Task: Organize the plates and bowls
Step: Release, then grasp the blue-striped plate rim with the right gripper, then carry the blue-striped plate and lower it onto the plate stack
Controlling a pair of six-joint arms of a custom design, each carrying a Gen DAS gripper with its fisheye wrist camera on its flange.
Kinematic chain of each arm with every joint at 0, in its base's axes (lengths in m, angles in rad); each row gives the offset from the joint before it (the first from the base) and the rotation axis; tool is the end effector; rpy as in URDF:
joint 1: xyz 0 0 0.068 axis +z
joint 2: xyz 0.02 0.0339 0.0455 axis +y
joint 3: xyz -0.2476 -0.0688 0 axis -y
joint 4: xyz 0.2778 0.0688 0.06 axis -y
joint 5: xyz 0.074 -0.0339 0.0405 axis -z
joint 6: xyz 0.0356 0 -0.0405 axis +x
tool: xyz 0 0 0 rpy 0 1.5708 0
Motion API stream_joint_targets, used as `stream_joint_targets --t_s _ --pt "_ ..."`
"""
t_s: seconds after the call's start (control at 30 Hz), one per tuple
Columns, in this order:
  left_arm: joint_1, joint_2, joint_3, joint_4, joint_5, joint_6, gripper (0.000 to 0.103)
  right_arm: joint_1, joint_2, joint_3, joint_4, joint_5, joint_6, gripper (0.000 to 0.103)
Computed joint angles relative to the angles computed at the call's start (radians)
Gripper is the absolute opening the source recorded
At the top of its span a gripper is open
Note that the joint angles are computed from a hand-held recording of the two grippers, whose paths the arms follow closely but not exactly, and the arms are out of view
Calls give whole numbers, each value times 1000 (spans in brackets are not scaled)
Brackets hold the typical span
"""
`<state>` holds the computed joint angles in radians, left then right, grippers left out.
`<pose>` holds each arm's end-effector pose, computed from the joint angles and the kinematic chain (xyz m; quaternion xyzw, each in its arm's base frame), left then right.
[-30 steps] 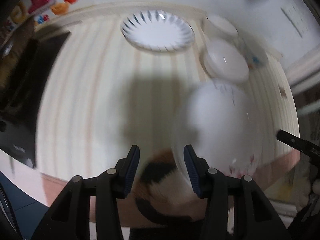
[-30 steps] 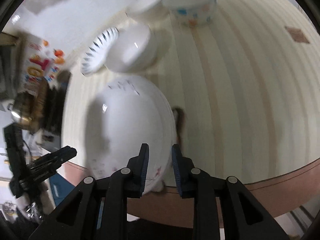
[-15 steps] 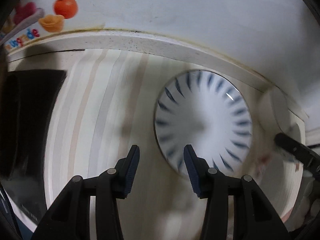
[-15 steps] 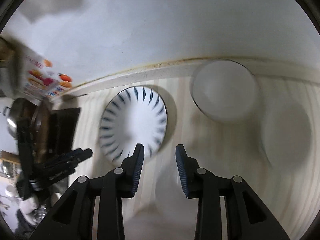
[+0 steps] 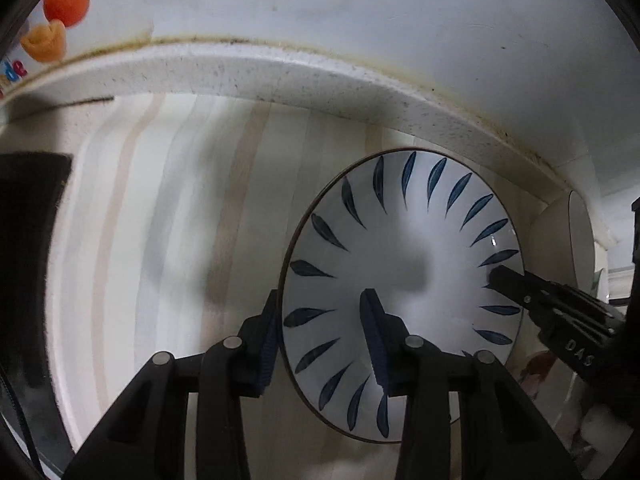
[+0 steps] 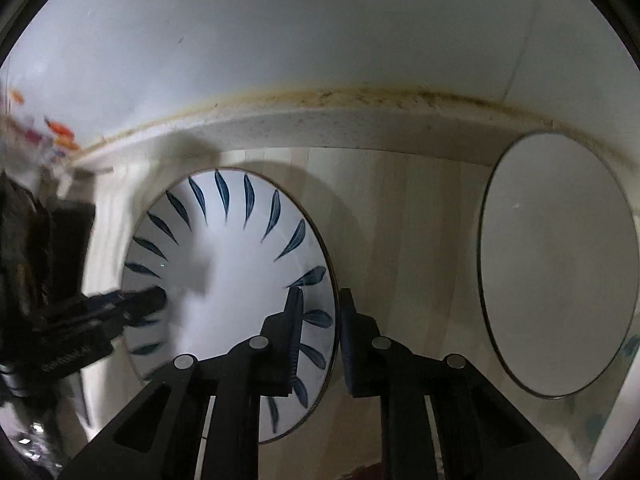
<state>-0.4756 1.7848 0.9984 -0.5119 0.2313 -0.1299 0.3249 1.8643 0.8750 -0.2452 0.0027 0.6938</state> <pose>0.2990 -0.1632 0.0966 0.1847 0.9668 -0.1493 0.0947 0.3133 0.1054 0.0479 0.1810 0.9691 0.0804 0.1468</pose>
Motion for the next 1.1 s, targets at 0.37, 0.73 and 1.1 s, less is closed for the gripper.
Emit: stream_joint_targets --t_s 0.37,0.73,1.1 --pt "91 -261 -108 -108 45 63 35 47 -221 -131 -24 0 61 19" --pt "79 -660 -222 -328 18 58 35 257 -579 -202 -237 65 246 19" --pt "20 -1087 -387 -608 49 28 35 752 -895 -269 -528 284 721 19"
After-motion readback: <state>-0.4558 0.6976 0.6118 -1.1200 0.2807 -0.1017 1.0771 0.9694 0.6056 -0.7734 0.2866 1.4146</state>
